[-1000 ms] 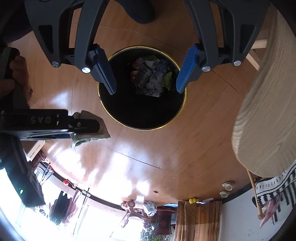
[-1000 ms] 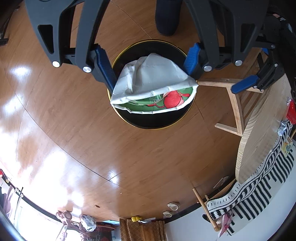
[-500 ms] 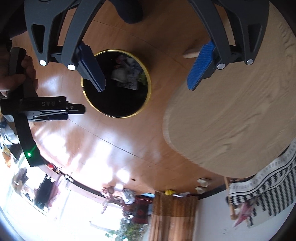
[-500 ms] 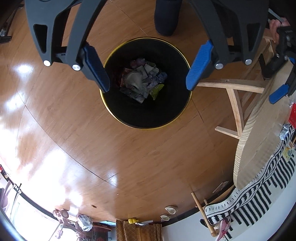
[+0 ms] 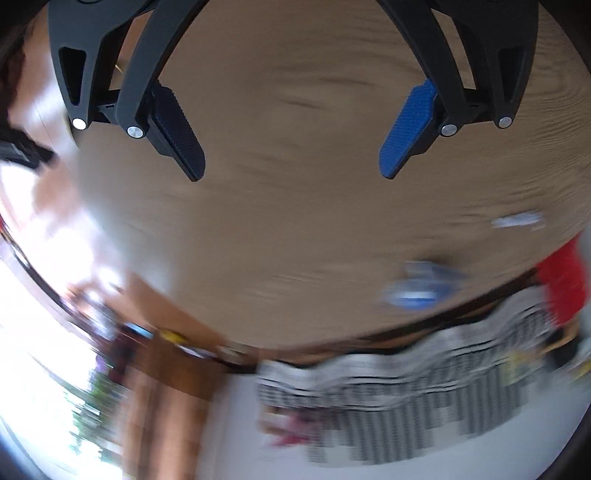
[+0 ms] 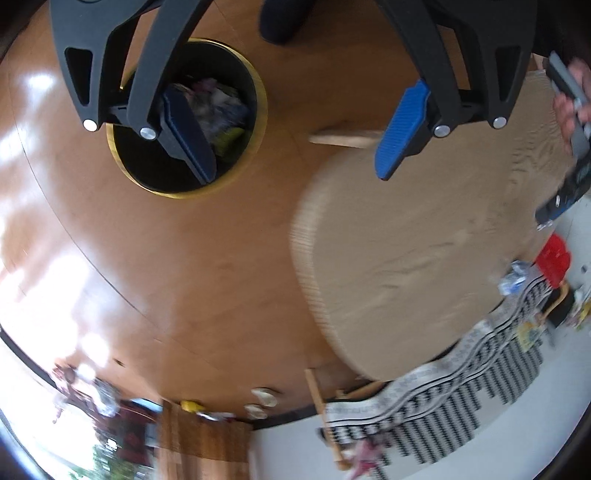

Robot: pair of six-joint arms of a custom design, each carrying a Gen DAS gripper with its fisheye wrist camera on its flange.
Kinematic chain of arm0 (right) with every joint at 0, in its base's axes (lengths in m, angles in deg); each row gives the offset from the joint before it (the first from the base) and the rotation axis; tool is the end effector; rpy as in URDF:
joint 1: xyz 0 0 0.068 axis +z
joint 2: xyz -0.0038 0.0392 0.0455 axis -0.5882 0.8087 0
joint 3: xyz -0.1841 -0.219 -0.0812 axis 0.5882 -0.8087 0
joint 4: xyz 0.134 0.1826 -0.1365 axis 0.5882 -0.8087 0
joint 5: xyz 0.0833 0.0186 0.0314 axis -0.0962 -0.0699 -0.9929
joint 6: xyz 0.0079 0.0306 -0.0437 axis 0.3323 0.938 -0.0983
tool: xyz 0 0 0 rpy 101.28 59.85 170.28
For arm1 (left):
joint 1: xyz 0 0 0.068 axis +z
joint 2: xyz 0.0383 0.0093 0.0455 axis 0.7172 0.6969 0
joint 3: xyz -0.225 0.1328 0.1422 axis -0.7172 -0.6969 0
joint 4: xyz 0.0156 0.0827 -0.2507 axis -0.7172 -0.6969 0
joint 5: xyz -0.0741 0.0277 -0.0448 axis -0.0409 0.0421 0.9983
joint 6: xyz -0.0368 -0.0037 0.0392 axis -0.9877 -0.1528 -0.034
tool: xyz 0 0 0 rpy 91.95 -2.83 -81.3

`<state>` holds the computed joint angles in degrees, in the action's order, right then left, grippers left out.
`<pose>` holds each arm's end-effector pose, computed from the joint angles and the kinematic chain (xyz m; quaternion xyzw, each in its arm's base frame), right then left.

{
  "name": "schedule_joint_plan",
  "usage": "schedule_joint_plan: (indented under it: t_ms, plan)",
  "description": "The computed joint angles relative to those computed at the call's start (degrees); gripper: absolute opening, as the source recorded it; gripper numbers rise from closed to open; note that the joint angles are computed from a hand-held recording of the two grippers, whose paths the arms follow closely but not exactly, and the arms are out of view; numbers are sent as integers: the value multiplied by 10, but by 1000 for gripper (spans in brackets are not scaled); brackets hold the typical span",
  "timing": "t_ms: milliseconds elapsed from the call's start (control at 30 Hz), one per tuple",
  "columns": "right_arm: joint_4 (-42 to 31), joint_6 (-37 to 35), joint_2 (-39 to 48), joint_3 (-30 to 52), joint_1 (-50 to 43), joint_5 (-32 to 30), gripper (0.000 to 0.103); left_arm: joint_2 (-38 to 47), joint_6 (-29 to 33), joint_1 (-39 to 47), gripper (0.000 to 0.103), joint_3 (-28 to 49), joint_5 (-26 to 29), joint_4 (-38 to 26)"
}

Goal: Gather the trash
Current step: 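Move both grippers back over the table toward the last items, then grasp the white paper strip with the left gripper while the right gripper grasps the blue snack bag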

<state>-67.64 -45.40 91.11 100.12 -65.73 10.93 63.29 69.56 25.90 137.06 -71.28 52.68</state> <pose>0.2007 -0.0982 0.1946 0.0415 0.9570 0.0929 0.2716 0.3139 -0.1028 0.2030 -0.0530 0.9301 0.0123 0.3633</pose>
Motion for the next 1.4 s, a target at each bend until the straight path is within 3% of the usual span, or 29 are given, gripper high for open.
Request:
schedule_joint_plan:
  t_ms: [167,300,533,767,833,900,1000,1033,1267,1400]
  plan:
    - [53,135,5,0,214,68,86,30,-27,197,93,24,-14,-16]
    - [87,209,55,26,359,126,86,116,-79,303,93,107,9,-36]
    - [113,273,136,88,508,174,86,238,-129,364,93,259,49,-104]
    - [121,274,196,148,561,170,86,282,-139,363,93,305,27,-129]
    - [122,282,213,172,577,173,86,280,-133,360,87,298,14,-124]
    - [117,283,226,197,584,172,86,271,-124,359,66,281,-5,-107]
    - [103,284,262,255,598,176,86,243,-96,363,18,235,8,-71]
    - [95,283,279,282,607,178,86,234,-82,366,12,221,20,-62]
    - [7,272,431,531,651,200,91,175,15,396,10,132,69,-26]
    - [-83,277,559,752,669,206,96,98,54,418,10,65,108,-19]
